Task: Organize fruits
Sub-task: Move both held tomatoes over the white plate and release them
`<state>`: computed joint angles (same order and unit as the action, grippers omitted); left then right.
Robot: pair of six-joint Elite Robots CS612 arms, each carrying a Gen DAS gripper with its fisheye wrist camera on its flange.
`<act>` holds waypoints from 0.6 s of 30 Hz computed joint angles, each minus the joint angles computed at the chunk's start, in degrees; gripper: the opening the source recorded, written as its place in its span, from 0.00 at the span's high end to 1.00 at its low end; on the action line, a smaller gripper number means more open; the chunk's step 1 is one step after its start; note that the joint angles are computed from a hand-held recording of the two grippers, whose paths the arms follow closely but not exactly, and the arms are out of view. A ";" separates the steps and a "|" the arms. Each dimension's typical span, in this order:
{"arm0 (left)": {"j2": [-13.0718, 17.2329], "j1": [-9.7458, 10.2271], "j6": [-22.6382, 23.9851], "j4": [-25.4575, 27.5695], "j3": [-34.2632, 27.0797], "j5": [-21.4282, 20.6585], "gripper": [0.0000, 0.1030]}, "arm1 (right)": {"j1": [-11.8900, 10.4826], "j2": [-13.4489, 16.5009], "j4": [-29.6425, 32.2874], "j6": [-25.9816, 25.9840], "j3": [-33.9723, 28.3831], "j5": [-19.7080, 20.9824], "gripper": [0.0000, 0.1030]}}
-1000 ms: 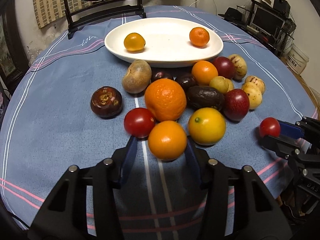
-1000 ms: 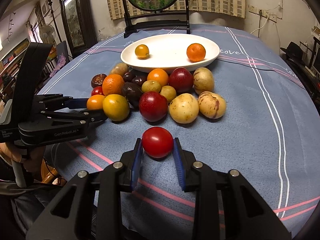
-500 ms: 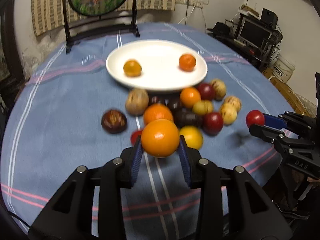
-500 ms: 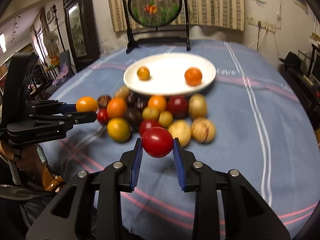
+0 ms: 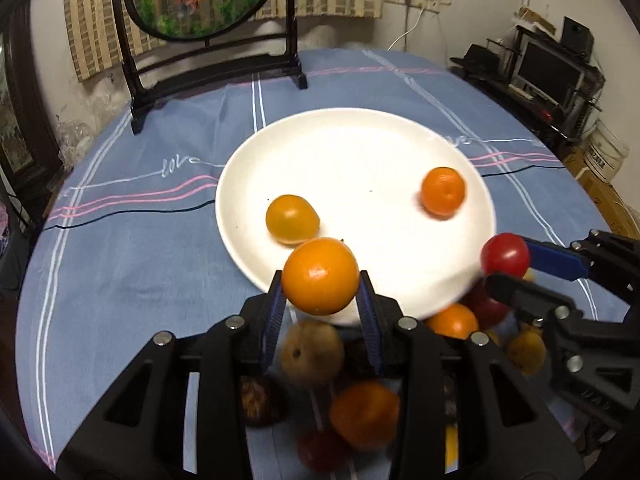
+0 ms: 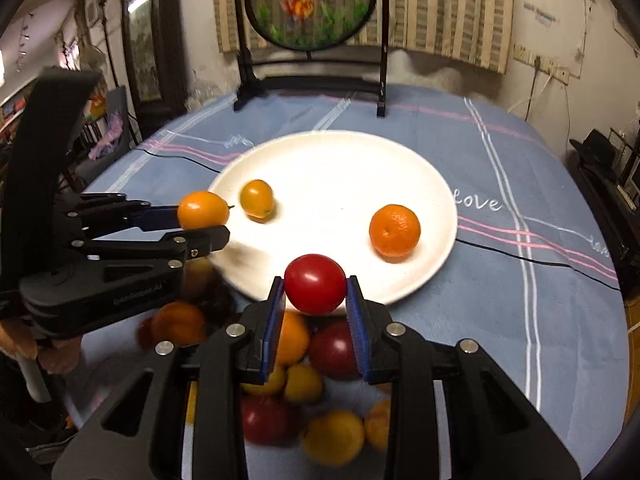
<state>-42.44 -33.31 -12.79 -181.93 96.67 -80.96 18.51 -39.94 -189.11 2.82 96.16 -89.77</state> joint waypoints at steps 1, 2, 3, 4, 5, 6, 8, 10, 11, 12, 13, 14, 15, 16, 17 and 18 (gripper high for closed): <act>0.33 0.19 -0.25 0.77 -0.63 -0.26 0.65 | -0.07 0.46 1.80 0.46 -1.08 -0.44 0.70; 0.76 0.41 -0.45 1.80 -1.51 -0.40 0.65 | -0.16 0.84 3.22 0.93 -1.90 -0.65 0.70; 0.95 0.48 -0.60 2.08 -1.77 -0.46 0.65 | -0.23 1.15 4.49 1.38 -2.61 -0.84 0.69; 1.18 0.61 -0.73 2.49 -2.15 -0.57 0.65 | -0.31 1.47 6.10 1.63 -3.44 -1.05 0.69; 1.43 0.74 -0.95 3.06 -2.62 -0.58 0.64 | -0.36 1.69 8.22 1.38 -4.26 -1.12 0.68; 1.62 0.83 -1.36 3.36 -2.91 -0.14 0.59 | -0.39 1.76 9.37 1.19 -4.59 -1.16 0.68; 1.82 0.79 -1.73 2.45 -2.91 1.30 0.51 | -0.43 1.95 9.80 1.31 -4.91 -1.59 0.63; 1.61 0.67 -1.61 1.21 -2.43 2.35 0.43 | -0.66 1.75 8.16 2.14 -4.16 -0.90 0.56; 1.49 0.59 -1.56 0.77 -2.21 2.66 0.40 | -0.70 1.57 7.26 2.59 -3.67 -0.67 0.52; 1.27 0.46 -1.41 0.13 -1.78 3.27 0.40 | -0.76 1.34 6.35 2.91 -3.17 -0.57 0.51; 1.01 0.31 -1.17 -0.51 -1.26 3.86 0.40 | -0.82 1.00 5.24 3.25 -2.42 -0.71 0.51; 0.78 0.23 -1.03 -1.06 -0.78 4.19 0.39 | -0.91 0.73 4.47 3.53 -1.89 -0.66 0.50; 0.35 0.13 -0.91 -2.11 0.13 4.49 0.38 | -1.01 0.39 3.50 3.91 -1.11 -0.47 0.50; -0.07 0.07 -0.81 -3.24 1.05 4.53 0.36 | -1.20 -0.18 1.87 4.57 0.25 -0.11 0.49; -0.38 -0.02 -0.77 -3.99 1.71 4.66 0.34 | -1.31 -0.50 0.98 4.96 0.99 0.02 0.46; -0.83 -0.14 -0.82 -5.00 2.75 5.19 0.33 | -1.48 -0.85 -0.26 5.49 1.97 0.15 0.44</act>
<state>-43.27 -33.45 -13.61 -186.93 99.42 -75.77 17.03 -40.80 -189.36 8.31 98.13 -89.62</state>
